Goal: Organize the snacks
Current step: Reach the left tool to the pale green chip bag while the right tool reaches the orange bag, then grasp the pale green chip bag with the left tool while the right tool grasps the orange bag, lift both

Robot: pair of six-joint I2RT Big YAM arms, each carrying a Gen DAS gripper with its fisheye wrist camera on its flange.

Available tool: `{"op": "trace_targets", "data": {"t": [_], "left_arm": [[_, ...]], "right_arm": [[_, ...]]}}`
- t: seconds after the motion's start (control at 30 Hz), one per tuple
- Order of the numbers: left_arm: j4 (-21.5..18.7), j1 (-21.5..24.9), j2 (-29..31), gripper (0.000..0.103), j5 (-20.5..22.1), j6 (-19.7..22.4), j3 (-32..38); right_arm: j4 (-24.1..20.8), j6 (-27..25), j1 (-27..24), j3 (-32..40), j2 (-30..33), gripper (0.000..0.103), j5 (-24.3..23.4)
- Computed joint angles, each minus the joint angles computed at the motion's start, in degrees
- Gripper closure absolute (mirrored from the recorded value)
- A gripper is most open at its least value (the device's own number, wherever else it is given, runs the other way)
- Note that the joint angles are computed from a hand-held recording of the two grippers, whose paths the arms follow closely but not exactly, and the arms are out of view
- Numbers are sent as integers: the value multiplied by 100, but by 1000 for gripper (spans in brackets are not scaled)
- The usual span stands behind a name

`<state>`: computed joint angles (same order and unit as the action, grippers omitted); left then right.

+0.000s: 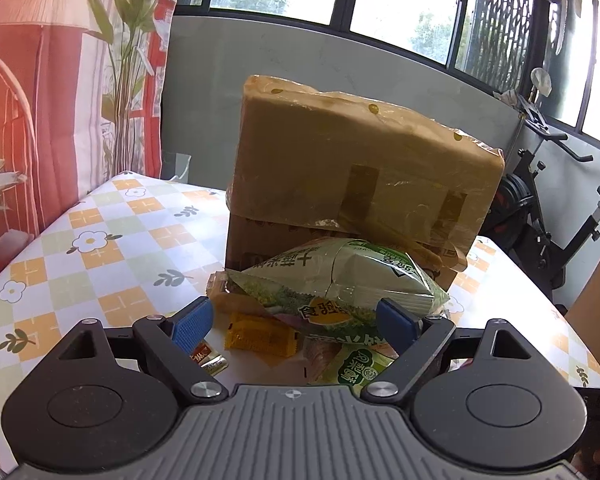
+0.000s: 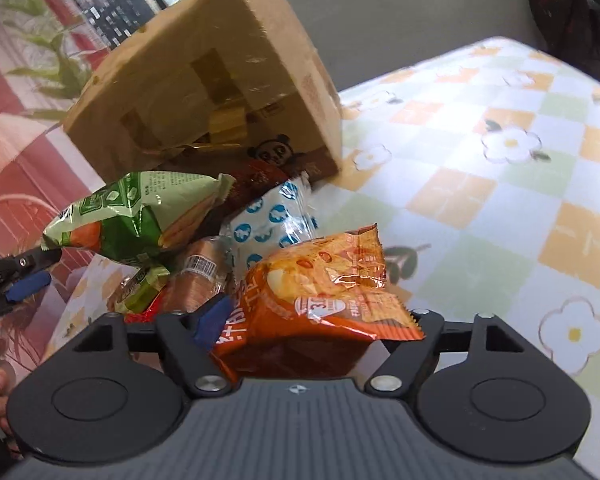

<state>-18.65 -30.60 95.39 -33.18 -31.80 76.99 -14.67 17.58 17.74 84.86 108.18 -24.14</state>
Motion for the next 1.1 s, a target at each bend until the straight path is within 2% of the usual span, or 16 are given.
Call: {"op": "trace_targets", "data": {"t": [0.1, 0.2, 0.37, 0.47, 0.57, 0.63, 0.73, 0.8, 0.87, 1.0, 1.1], "left_arm": [[129, -5, -31, 13, -56, 104, -38], [430, -9, -84, 13, -104, 205, -122], [655, 75, -13, 12, 44, 456, 37], [447, 178, 188, 12, 125, 569, 390], [264, 353, 393, 12, 497, 387, 692], [76, 431, 533, 12, 657, 97, 862], [-196, 450, 609, 12, 723, -441, 885], [-184, 407, 538, 12, 664, -660, 728], [-157, 373, 454, 12, 625, -743, 605], [-95, 426, 255, 12, 952, -810, 448], [-132, 455, 172, 12, 1048, -965, 366]], "right_arm": [[120, -681, 131, 12, -75, 36, 349], [214, -1206, 220, 12, -133, 37, 542], [346, -1127, 196, 85, -98, 41, 539], [369, -966, 152, 196, -63, 42, 495], [487, -861, 123, 267, -42, 43, 451], [617, -790, 109, 257, -67, 43, 416], [845, -777, 132, 253, -93, 43, 546], [916, -806, 149, 321, -80, 43, 647], [975, -848, 178, 440, -6, 43, 765], [912, -840, 272, 751, 189, 44, 1105], [1032, -1233, 386, 806, 240, 44, 1382]]}}
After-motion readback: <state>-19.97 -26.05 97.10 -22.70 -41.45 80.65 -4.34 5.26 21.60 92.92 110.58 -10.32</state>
